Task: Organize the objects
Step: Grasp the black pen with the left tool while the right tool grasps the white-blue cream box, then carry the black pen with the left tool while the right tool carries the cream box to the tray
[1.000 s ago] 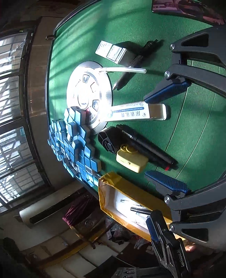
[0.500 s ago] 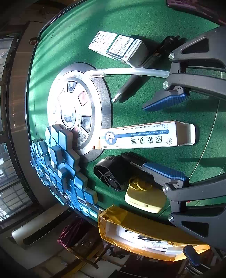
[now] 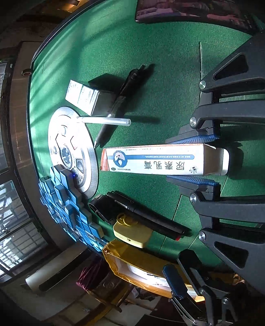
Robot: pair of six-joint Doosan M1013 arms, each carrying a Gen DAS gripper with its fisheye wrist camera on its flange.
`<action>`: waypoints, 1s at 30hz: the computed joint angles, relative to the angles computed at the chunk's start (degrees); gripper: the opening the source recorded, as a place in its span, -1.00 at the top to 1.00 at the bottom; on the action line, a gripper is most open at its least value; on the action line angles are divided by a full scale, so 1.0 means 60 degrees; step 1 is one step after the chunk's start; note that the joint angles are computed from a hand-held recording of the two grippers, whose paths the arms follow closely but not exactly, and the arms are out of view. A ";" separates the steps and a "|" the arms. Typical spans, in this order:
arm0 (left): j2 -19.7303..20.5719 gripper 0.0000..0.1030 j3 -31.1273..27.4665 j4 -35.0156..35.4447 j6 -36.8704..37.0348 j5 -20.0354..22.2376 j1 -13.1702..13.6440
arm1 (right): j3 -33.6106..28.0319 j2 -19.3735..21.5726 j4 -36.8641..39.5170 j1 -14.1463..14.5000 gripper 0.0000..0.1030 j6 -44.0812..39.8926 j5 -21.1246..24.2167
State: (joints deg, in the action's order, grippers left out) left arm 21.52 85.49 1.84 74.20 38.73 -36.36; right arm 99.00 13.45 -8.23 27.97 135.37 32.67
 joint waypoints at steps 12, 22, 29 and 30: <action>0.1202 0.31 -0.1309 0.0480 0.0017 0.1218 -0.0094 | 0.0566 -0.0320 0.0836 -0.0133 0.51 -0.0429 -0.0746; 0.1464 0.86 -0.1603 0.1020 -0.0389 0.1583 -0.0177 | 0.0575 -0.0264 0.1074 -0.0172 0.51 -0.0552 -0.0783; 0.0914 0.86 -0.0824 0.0850 -0.0457 0.1571 -0.0221 | 0.0416 -0.0197 0.0221 0.0008 0.51 0.0014 -0.0372; 0.0754 0.86 -0.0596 0.0648 -0.0335 0.1521 -0.0226 | 0.0411 -0.0198 0.0121 0.0043 0.51 0.0050 -0.0333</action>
State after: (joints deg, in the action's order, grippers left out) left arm 26.04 81.92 5.73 72.19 47.85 -37.72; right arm 101.47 12.26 -7.51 28.23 135.67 30.68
